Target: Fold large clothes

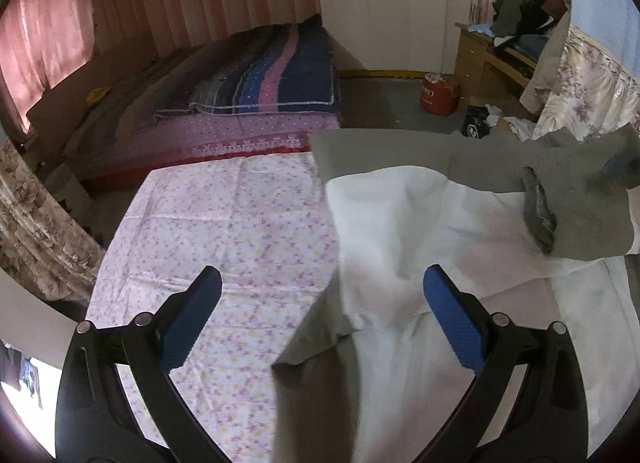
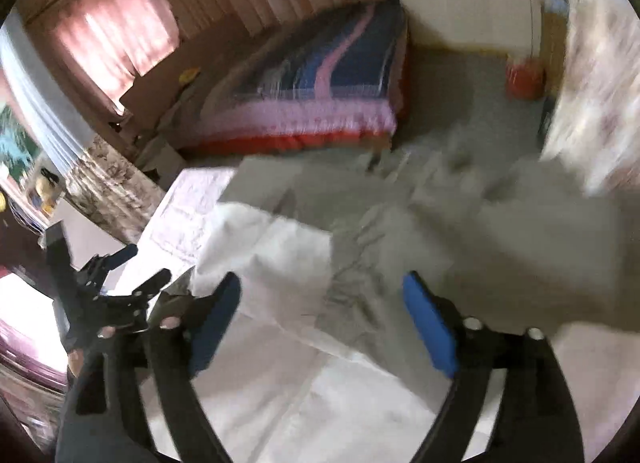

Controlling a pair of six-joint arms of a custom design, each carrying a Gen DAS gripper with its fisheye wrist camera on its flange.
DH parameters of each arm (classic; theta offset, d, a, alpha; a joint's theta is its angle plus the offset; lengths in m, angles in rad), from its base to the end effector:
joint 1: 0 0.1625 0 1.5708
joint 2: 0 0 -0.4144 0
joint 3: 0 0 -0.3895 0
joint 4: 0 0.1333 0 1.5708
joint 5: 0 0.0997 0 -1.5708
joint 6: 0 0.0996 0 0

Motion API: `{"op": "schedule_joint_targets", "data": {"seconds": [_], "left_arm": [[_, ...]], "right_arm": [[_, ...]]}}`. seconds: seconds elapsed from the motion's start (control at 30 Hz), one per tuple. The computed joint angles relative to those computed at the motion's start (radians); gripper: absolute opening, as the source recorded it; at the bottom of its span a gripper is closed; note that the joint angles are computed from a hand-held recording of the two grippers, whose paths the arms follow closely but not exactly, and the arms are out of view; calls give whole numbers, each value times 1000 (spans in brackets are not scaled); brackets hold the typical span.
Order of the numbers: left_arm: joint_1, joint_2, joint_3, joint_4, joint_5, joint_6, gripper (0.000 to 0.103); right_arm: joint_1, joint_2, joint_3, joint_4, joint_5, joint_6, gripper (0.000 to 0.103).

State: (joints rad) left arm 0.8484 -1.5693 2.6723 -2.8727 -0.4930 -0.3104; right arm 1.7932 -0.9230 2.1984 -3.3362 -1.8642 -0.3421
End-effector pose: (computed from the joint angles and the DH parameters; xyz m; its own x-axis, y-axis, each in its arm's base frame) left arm -0.0215 -0.3587 0.2027 -0.6457 -0.0510 -0.7619 0.4736 0.7560 -0.4519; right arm 0.2114 -0.4610 0.0831 -0.8426 -0.3625 0.3983 -0.5066 0.7844 -0.3577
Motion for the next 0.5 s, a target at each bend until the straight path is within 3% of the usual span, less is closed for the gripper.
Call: {"op": "schedule_joint_targets", "data": {"seconds": [0.1, 0.17, 0.2, 0.3, 0.4, 0.5], "left_arm": [[-26, 60, -6, -62, -33, 9, 100], [-42, 114, -16, -121, -69, 15, 100], [-48, 159, -24, -179, -104, 25, 100], [-62, 294, -57, -321, -179, 37, 100], [-78, 429, -102, -385, -212, 43, 100], [-71, 528, -159, -372, -233, 33, 97]], "right_arm": [[45, -46, 104, -314, -171, -177, 101], [38, -53, 145, -524, -248, -268, 101], [12, -48, 165, -610, -251, -292, 101], [-124, -115, 245, -700, -165, -248, 101], [-290, -215, 313, -641, 24, -169, 101], [-365, -252, 306, -562, 44, -175, 101]]}}
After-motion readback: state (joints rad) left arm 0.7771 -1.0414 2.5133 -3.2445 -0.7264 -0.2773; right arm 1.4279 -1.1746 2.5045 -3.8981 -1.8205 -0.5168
